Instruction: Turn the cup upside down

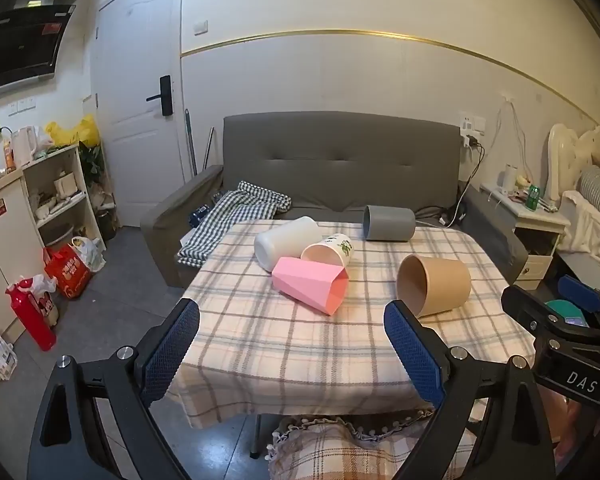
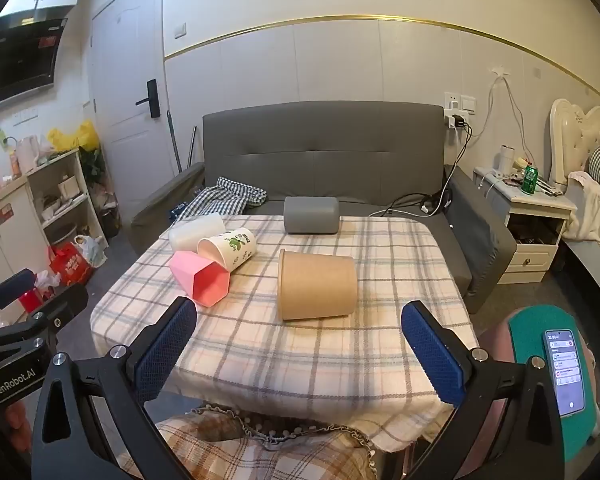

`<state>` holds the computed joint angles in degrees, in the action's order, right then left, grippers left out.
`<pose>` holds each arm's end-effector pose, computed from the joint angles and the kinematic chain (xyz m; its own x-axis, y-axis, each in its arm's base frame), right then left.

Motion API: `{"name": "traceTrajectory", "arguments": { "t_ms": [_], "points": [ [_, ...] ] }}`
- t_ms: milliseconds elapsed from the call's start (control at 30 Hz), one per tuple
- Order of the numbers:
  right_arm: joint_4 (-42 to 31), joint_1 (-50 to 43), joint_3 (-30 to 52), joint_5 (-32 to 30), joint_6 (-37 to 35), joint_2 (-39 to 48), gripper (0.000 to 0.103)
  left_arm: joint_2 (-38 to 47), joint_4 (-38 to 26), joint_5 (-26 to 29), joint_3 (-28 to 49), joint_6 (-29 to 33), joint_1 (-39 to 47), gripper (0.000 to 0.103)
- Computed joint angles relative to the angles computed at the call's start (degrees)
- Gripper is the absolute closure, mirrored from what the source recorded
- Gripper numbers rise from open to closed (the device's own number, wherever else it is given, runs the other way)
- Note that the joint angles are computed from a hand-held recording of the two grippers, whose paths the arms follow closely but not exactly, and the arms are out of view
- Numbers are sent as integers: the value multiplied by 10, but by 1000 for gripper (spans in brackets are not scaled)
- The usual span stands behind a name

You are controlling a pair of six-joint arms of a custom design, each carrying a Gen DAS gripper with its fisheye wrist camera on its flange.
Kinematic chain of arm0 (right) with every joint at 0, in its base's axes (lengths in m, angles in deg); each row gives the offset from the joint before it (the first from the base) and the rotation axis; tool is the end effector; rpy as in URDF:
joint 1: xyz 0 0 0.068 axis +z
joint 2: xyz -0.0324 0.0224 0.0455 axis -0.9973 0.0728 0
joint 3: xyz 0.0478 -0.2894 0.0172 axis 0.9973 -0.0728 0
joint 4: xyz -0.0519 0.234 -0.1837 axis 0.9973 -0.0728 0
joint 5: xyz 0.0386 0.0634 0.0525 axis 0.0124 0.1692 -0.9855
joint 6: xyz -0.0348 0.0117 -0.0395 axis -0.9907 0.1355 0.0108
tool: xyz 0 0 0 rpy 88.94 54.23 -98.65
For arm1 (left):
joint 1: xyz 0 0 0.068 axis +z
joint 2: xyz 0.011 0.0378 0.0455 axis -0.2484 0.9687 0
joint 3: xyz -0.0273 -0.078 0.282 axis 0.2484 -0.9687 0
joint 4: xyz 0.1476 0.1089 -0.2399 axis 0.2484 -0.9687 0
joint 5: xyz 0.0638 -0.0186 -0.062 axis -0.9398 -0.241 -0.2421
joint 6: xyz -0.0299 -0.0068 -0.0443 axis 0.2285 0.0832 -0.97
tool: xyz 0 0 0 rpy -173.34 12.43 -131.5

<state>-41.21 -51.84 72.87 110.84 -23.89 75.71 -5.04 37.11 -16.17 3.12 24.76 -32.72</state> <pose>0.2358 0.1412 0.1393 -0.5169 0.0559 -0.8542 -0.0365 0.9955 0.0873 0.2357 -0.0668 0.1219 -0.4875 0.0138 -0.8730 -0.0179 0.9995 0.0257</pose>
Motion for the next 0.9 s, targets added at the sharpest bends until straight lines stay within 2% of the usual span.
{"name": "traceTrajectory", "arguments": {
  "t_ms": [900],
  "points": [
    [8, 8, 1, 6, 6, 15, 0, -1, -2, 5, -1, 0, 5, 7]
  ]
}}
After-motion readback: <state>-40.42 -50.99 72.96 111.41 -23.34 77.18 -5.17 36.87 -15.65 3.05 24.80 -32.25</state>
